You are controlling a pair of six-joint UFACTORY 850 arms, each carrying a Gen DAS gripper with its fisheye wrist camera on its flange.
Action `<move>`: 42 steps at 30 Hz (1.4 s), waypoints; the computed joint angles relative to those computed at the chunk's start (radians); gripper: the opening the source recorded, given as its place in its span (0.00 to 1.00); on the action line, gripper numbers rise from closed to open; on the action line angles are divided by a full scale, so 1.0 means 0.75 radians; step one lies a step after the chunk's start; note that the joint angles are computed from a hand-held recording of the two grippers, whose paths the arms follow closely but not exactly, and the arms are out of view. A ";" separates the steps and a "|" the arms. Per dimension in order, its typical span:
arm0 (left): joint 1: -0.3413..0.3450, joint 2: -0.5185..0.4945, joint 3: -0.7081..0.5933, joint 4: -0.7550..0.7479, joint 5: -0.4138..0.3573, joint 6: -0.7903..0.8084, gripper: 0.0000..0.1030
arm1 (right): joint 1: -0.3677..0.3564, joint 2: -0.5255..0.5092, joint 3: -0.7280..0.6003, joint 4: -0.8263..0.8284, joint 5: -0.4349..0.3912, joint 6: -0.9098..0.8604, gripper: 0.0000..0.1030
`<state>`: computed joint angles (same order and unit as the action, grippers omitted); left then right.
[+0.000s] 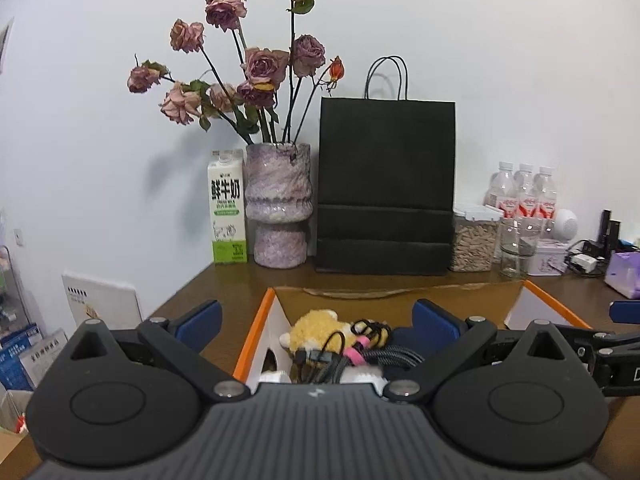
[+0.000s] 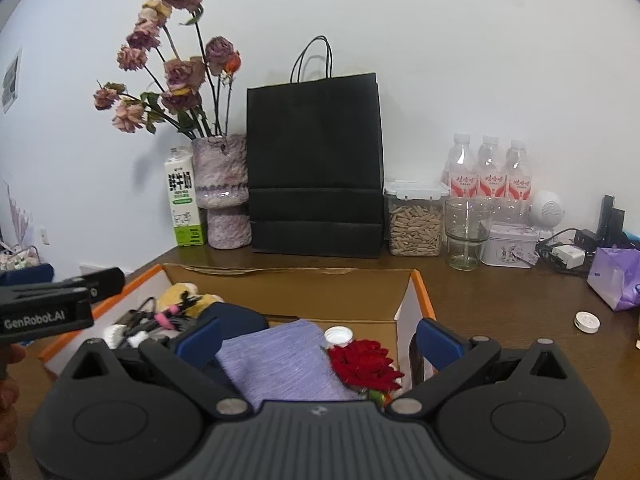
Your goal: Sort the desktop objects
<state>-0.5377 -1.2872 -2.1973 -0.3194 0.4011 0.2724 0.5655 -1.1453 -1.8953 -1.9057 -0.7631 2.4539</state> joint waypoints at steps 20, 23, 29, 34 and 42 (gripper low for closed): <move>-0.012 0.577 1.077 0.307 0.335 -0.190 1.00 | 0.291 0.279 0.498 0.100 -0.166 0.158 1.00; -0.014 0.617 1.161 0.328 0.345 -0.210 1.00 | 0.333 0.291 0.532 0.139 -0.199 0.164 1.00; -0.017 0.680 1.288 0.412 0.382 -0.304 1.00 | 0.395 0.291 0.554 0.227 -0.224 0.166 1.00; -0.036 0.701 1.333 0.339 0.405 -0.245 1.00 | 0.420 0.293 0.572 0.251 -0.220 0.195 1.00; -0.050 0.707 1.350 0.281 0.436 -0.186 1.00 | 0.426 0.288 0.573 0.262 -0.190 0.199 1.00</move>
<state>-0.5753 -0.7573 -1.1849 -0.1084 0.7282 0.1328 0.8847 -0.9291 -1.4657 -1.7091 -0.9053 2.6034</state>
